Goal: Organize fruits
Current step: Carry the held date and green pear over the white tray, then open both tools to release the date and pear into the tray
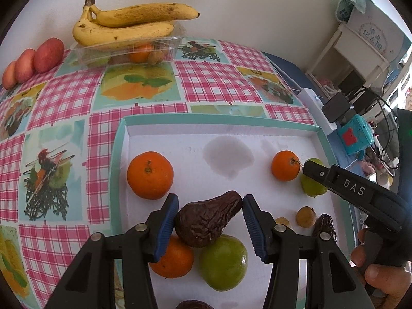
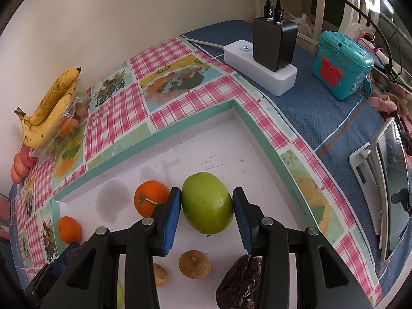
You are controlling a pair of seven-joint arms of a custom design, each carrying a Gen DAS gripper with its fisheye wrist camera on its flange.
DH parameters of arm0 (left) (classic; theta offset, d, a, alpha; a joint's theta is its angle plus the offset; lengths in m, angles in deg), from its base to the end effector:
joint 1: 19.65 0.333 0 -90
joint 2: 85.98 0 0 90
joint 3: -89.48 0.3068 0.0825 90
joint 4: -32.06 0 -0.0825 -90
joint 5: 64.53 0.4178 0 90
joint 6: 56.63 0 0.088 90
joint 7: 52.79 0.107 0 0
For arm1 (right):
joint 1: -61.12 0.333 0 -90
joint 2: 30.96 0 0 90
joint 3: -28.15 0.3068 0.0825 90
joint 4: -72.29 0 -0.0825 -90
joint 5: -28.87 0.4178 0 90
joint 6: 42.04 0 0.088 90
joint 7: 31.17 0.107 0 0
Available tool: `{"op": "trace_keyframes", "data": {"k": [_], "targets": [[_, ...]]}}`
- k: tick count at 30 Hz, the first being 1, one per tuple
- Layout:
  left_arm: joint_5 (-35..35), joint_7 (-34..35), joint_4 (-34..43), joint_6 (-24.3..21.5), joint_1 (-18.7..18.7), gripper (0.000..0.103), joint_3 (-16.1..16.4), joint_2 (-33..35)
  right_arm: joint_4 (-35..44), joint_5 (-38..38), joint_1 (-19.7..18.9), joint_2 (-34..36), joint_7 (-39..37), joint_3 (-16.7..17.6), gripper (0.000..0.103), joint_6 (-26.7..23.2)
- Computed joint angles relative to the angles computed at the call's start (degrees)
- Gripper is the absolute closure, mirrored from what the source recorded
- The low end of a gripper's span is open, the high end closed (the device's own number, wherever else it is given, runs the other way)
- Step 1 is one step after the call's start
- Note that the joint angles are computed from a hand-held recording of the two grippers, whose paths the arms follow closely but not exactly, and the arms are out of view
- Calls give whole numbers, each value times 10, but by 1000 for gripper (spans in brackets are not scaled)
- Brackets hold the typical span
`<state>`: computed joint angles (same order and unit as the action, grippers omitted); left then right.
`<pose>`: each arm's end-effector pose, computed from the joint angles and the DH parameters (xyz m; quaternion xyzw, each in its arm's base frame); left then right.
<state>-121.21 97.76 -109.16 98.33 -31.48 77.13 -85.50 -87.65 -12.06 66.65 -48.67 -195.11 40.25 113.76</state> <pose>0.4741 -0.1814 0.2688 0.4438 -0.8545 0.2689 0.0224 0.3856 0.1397 0.2778 -0.3118 0.9218 -0.1720 0.1535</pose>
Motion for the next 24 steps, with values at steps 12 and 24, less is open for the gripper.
{"op": "trace_keyframes", "data": {"k": [12,24], "targets": [[8,-10,-1,-16,2,43,2,-9,3,29,16,-26,-29,0,54,-49],[50,-59,-12,-19,2,31,23,-55,23,59,34,-38,-86,4,32,-66]]}}
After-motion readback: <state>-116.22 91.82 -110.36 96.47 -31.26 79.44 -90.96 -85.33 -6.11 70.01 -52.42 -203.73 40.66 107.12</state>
